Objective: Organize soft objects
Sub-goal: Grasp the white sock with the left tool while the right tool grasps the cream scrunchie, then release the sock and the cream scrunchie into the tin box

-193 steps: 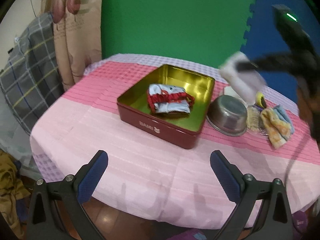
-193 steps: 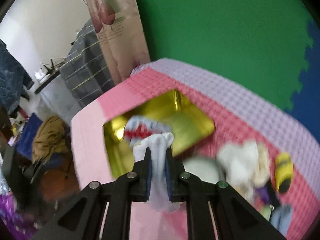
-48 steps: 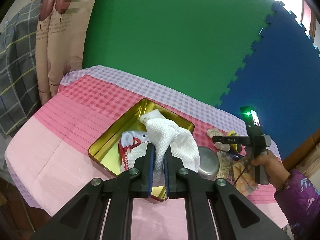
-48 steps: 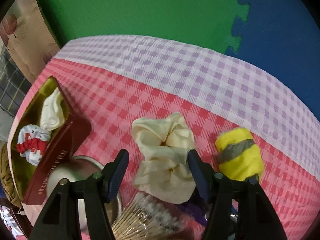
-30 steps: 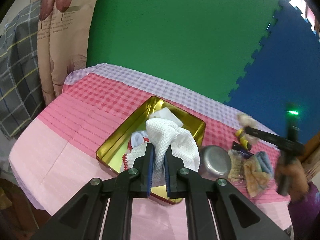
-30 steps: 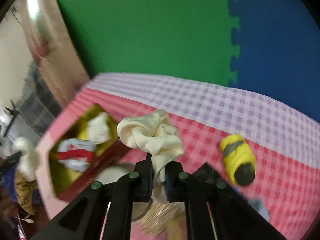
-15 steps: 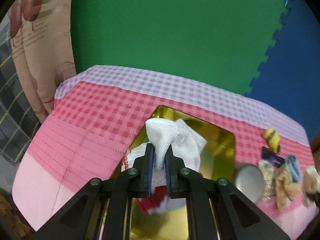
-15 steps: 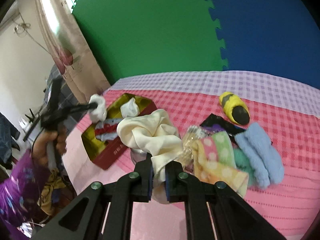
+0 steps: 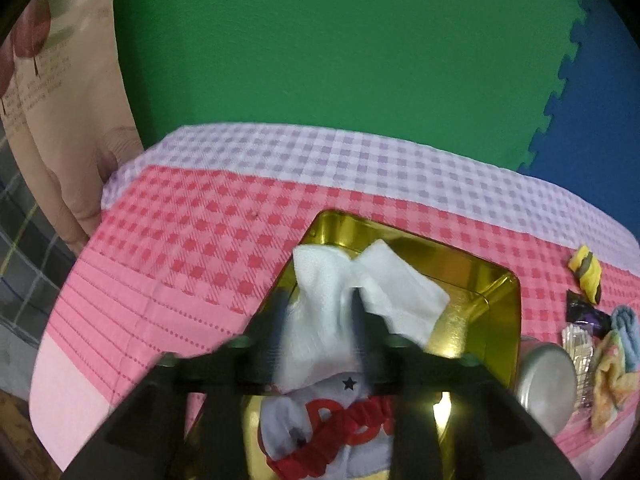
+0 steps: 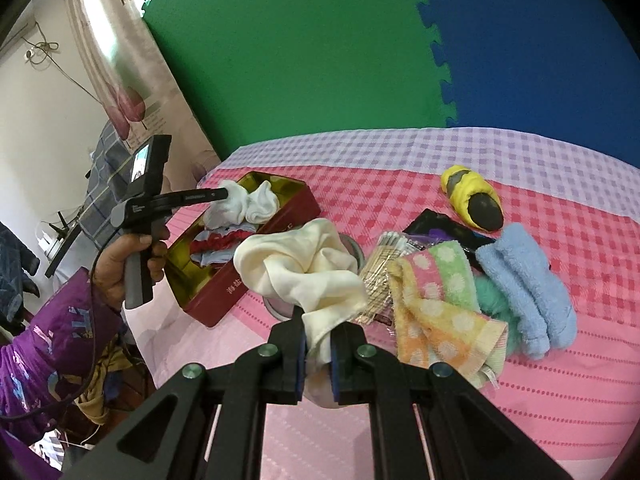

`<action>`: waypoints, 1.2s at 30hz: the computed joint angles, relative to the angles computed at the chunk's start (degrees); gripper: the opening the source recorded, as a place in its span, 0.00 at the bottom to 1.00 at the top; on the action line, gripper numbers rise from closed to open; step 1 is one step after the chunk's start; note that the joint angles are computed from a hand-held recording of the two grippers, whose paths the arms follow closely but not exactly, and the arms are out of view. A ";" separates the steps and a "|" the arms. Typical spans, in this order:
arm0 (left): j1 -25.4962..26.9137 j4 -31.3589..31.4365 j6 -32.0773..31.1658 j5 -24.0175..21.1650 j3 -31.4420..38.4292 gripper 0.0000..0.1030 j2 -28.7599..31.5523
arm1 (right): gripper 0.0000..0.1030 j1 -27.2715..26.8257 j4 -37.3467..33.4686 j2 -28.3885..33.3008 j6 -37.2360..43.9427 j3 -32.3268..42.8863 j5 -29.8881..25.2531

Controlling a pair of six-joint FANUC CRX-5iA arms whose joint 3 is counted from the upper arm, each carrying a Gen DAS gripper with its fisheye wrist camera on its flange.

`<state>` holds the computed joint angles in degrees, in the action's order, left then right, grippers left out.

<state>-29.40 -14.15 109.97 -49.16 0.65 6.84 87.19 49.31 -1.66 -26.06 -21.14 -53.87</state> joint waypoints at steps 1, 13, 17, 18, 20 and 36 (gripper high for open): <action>-0.90 -2.48 1.76 0.03 0.22 0.66 -0.37 | 0.08 -0.13 0.06 -0.11 0.02 -0.12 0.35; -14.48 -23.93 27.32 -6.36 -4.83 0.93 -15.44 | 0.08 -9.63 2.44 5.52 7.49 6.95 15.41; -20.01 -27.63 34.24 -14.41 -6.89 0.95 -18.99 | 0.08 -14.14 -1.46 11.95 12.30 13.97 21.23; -21.10 -28.17 35.61 -15.95 -7.54 0.95 -19.66 | 0.08 -14.83 -3.41 14.15 14.94 16.76 20.98; -23.54 -29.75 38.67 -19.65 -8.59 0.95 -20.72 | 0.08 -15.85 -8.15 18.29 20.43 22.31 20.39; -24.23 -31.04 41.48 -18.37 -13.73 0.97 -23.13 | 0.13 -18.34 -19.16 33.32 30.02 39.10 9.49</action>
